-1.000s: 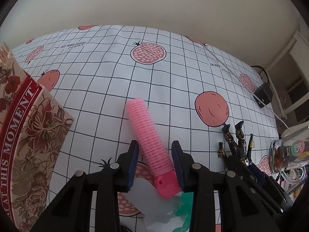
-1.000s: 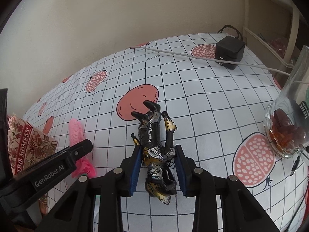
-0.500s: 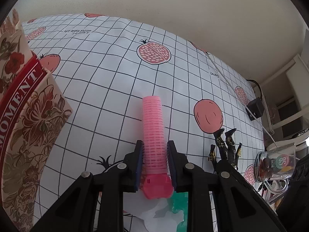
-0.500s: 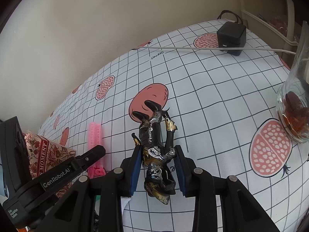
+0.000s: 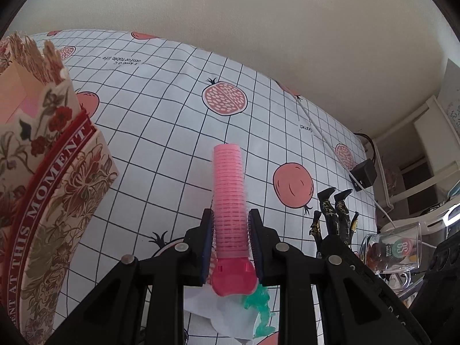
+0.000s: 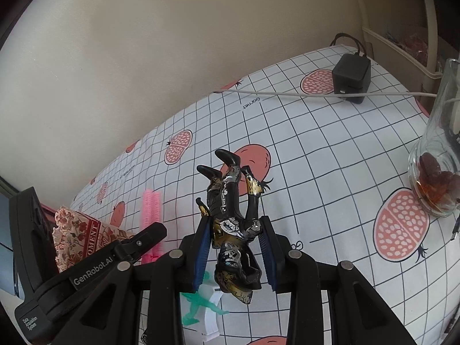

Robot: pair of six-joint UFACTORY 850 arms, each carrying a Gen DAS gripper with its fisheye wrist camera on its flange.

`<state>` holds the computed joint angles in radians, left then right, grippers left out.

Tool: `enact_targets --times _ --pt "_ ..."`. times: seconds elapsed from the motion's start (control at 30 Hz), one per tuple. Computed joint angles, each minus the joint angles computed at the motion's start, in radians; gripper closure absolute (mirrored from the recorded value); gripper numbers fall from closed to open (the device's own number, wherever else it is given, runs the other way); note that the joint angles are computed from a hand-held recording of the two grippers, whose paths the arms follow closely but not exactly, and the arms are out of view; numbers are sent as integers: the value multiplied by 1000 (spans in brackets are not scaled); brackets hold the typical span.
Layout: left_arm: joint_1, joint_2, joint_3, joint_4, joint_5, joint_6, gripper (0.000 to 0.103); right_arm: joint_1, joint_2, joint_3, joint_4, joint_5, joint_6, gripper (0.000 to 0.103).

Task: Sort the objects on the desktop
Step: 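Lift the roller and action figure and carry both over the floral box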

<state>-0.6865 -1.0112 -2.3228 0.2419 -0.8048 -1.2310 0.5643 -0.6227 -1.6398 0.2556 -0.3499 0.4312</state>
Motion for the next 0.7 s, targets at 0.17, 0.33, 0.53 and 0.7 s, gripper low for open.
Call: enact_targets --times 0.17,0.33,0.53,0.7 --pt "-7 52 54 45 12 -23 78 -2 29 12 56 20 -21 67" --pt "-20 131 124 157 41 -121 78 11 72 27 32 58 -29 67" --pt "-39 202 172 291 47 -213 78 23 103 31 49 101 -55 67" --pt "-50 256 220 389 29 -291 78 43 131 32 43 141 -68 67"
